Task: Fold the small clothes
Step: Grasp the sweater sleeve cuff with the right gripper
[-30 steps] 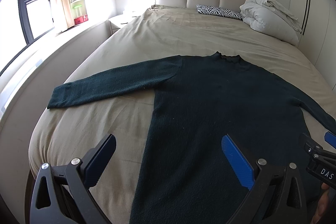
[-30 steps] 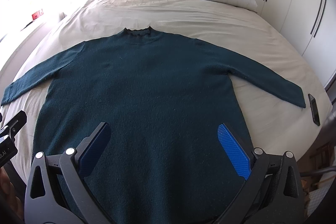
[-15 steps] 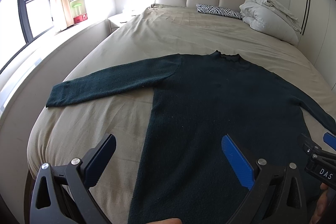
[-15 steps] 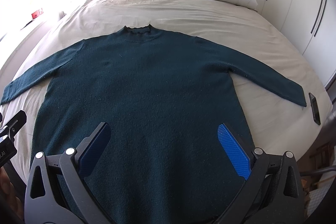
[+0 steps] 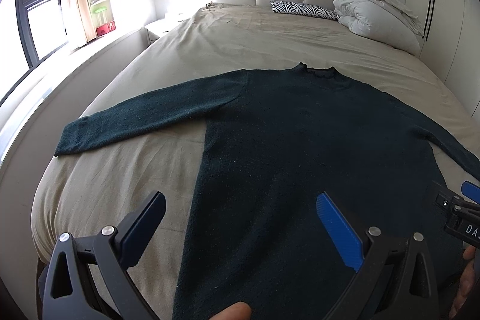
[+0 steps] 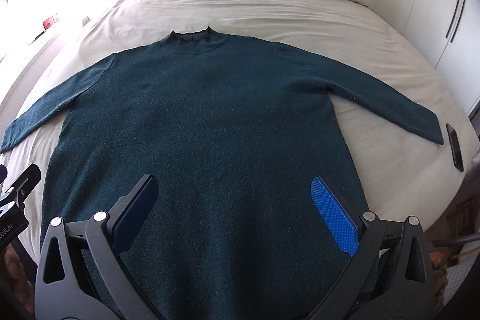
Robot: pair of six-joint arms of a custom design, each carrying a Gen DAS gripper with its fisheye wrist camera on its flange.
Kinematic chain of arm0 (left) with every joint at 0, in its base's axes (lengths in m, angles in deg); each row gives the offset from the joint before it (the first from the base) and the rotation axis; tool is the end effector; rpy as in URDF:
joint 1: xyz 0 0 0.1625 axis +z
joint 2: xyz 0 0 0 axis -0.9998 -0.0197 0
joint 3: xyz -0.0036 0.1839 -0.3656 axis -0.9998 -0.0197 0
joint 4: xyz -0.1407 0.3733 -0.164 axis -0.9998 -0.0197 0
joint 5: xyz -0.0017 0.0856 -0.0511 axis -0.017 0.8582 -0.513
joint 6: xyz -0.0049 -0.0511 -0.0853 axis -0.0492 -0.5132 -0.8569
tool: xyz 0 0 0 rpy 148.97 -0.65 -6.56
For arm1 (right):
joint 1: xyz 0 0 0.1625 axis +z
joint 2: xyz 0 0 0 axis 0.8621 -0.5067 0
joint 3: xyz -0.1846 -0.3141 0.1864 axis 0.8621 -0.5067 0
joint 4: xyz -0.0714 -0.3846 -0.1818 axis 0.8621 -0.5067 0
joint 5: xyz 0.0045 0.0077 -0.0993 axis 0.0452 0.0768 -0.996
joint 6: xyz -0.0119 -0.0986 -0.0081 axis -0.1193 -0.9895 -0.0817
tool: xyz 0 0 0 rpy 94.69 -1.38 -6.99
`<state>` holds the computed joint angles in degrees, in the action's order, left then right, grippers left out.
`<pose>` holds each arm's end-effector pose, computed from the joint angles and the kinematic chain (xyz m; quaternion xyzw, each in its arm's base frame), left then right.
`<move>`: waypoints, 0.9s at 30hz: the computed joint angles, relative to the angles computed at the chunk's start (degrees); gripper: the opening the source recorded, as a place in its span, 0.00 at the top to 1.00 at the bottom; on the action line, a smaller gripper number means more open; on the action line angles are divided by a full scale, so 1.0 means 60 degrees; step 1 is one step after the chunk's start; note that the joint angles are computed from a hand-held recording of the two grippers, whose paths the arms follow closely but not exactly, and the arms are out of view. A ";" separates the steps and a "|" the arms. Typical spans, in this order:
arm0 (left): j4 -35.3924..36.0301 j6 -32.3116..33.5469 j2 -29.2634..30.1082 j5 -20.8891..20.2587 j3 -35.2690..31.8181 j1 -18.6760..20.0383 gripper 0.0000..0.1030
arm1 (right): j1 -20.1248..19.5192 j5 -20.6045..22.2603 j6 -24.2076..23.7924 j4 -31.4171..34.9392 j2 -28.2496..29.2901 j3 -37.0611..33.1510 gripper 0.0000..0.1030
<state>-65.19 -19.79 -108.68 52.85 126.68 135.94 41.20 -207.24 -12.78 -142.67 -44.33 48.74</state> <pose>-0.3223 -0.6638 0.1567 0.1618 0.8605 -0.3289 0.3538 0.1670 -0.5779 0.3630 0.0221 -0.8547 0.3229 0.4060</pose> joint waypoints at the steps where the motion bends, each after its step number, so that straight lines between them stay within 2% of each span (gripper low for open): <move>1: -0.0059 0.0106 0.0034 -0.0115 -0.0030 0.0030 0.00 | -0.0066 0.0111 0.0049 0.0096 -0.0045 -0.0009 0.00; 5: 0.0047 0.0058 0.0183 -0.0874 -0.0381 0.0283 0.00 | -0.0408 0.0601 0.0316 0.0553 -0.0288 -0.0109 0.00; 8: -0.0212 0.0139 0.0340 -0.1620 -0.0637 0.0526 0.00 | -0.0947 0.1449 0.0609 0.0840 -0.0787 -0.0125 0.00; 10: -0.0118 -0.0097 0.0458 -0.1928 -0.0846 0.0655 0.00 | -0.1450 0.2120 0.0709 0.0817 -0.1246 -0.0083 0.00; 14: 0.1178 -0.0570 0.0771 -0.2034 -0.1571 0.0806 0.00 | -0.2815 0.3469 0.1143 0.0677 -0.2195 -0.0262 0.02; 15: 0.1315 -0.0664 0.0825 -0.1985 -0.1681 0.0824 0.00 | -0.3310 0.3997 0.1372 0.0628 -0.2502 -0.0294 0.07; 16: 0.1253 -0.0641 0.0893 -0.1863 -0.1752 0.0819 0.00 | -0.3736 0.4339 0.1637 0.0596 -0.2729 -0.0361 0.17; 17: 0.1004 -0.0491 0.0945 -0.1759 -0.1756 0.0813 0.00 | -0.4147 0.4621 0.1907 0.0639 -0.2916 -0.0452 0.22; 19: 0.0764 -0.0266 0.1061 -0.1915 -0.1923 0.0858 0.00 | -0.5165 0.5413 0.2598 0.0842 -0.3217 -0.0751 0.38; 21: 0.1002 -0.0261 0.1270 -0.2202 -0.2320 0.0943 0.01 | -0.6091 0.6214 0.3467 0.1136 -0.3392 -0.1007 0.45; 24: 0.1308 -0.0341 0.1523 -0.3072 -0.2842 0.1117 0.02 | -0.7256 0.7458 0.4499 0.1568 -0.3342 -0.1479 0.46; 27: 0.1453 -0.0389 0.1740 -0.4025 -0.3250 0.1295 0.10 | -0.7966 0.8370 0.5097 0.1721 -0.2994 -0.2054 0.46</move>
<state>-56.47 -22.13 -98.24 28.70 107.18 143.71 -6.59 -157.02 17.80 -132.35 -62.30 36.42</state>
